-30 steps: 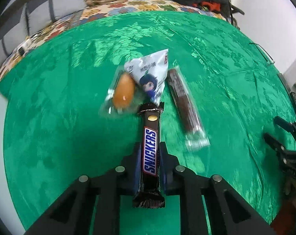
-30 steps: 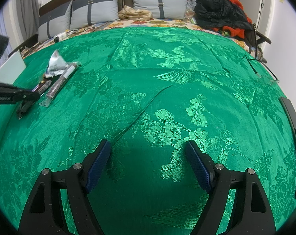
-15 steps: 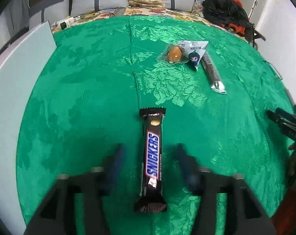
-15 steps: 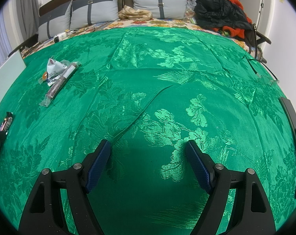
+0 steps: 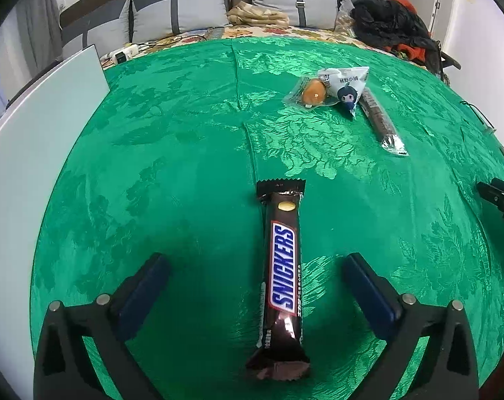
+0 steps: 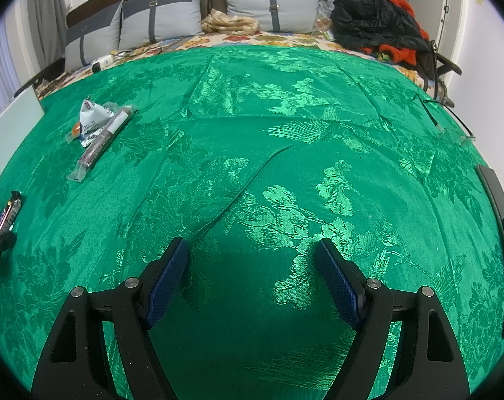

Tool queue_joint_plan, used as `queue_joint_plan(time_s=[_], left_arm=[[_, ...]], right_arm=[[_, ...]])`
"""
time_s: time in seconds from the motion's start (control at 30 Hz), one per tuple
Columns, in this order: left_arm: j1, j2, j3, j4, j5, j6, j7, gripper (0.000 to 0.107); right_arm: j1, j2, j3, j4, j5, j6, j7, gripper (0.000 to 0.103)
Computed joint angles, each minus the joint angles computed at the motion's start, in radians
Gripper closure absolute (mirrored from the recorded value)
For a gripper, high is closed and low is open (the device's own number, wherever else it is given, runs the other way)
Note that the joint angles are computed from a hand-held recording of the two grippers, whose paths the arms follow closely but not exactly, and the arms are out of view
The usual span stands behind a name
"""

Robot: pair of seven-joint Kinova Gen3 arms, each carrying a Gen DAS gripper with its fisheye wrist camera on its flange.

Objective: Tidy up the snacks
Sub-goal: 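Drag the Snickers bar out of the pile with the left tool, then grasp the wrapped brown stick with the right tool while the left tool grasps the Snickers bar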

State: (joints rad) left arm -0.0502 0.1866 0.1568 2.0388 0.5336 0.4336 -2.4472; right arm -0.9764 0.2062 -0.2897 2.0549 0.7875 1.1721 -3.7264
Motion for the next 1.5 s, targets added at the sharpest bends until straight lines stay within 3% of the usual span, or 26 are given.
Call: queue_joint_plan(time_s=[0.07, 0.23, 0.3, 0.67, 0.77, 0.93, 1.03, 1.17, 1.27, 1.33, 1.43, 1.5], left_arm=[[-0.002, -0.001, 0.002, 0.003, 0.006, -0.004, -0.004, 0.005], [-0.01, -0.004, 0.01, 0.018, 0.036, -0.022, -0.03, 0.005], [-0.013, -0.008, 0.012, 0.026, 0.047, -0.028, -0.041, 0.005], [-0.011, -0.011, 0.009, 0.032, 0.063, -0.034, -0.054, 0.005], [-0.012, -0.01, 0.009, 0.032, 0.064, -0.033, -0.056, 0.005], [-0.012, -0.011, 0.008, 0.033, 0.067, -0.033, -0.059, 0.005], [-0.012, -0.011, 0.008, 0.033, 0.067, -0.034, -0.06, 0.004], [-0.012, -0.011, 0.008, 0.034, 0.068, -0.034, -0.061, 0.005], [-0.012, -0.011, 0.008, 0.034, 0.069, -0.035, -0.062, 0.005], [-0.012, -0.011, 0.008, 0.034, 0.07, -0.035, -0.063, 0.005], [-0.012, -0.011, 0.008, 0.036, 0.071, -0.036, -0.063, 0.005], [-0.013, -0.011, 0.008, 0.035, 0.072, -0.035, -0.065, 0.005]], right_arm=[[0.014, 0.002, -0.017, -0.001, 0.003, 0.003, -0.003, 0.021], [0.184, 0.018, -0.22, -0.005, 0.034, 0.042, -0.039, 0.021], [0.222, 0.025, -0.267, -0.008, 0.042, 0.053, -0.048, 0.021], [0.205, 0.024, -0.245, -0.008, 0.036, 0.049, -0.038, 0.02], [0.221, 0.006, -0.253, 0.011, 0.047, 0.015, -0.038, 0.014], [0.162, -0.046, -0.071, -0.021, 0.005, -0.1, 0.073, 0.016], [0.24, -0.05, -0.063, -0.102, 0.004, -0.175, 0.171, 0.016], [0.425, 0.083, -0.142, -0.285, -0.031, -0.281, 0.334, 0.018], [0.49, 0.204, -0.204, -0.424, -0.049, -0.222, 0.456, 0.018], [0.448, 0.26, -0.164, -0.516, -0.088, -0.141, 0.537, 0.019], [0.384, 0.303, -0.088, -0.595, -0.139, -0.07, 0.6, 0.029], [0.355, 0.321, -0.074, -0.627, -0.123, -0.006, 0.619, 0.058]])
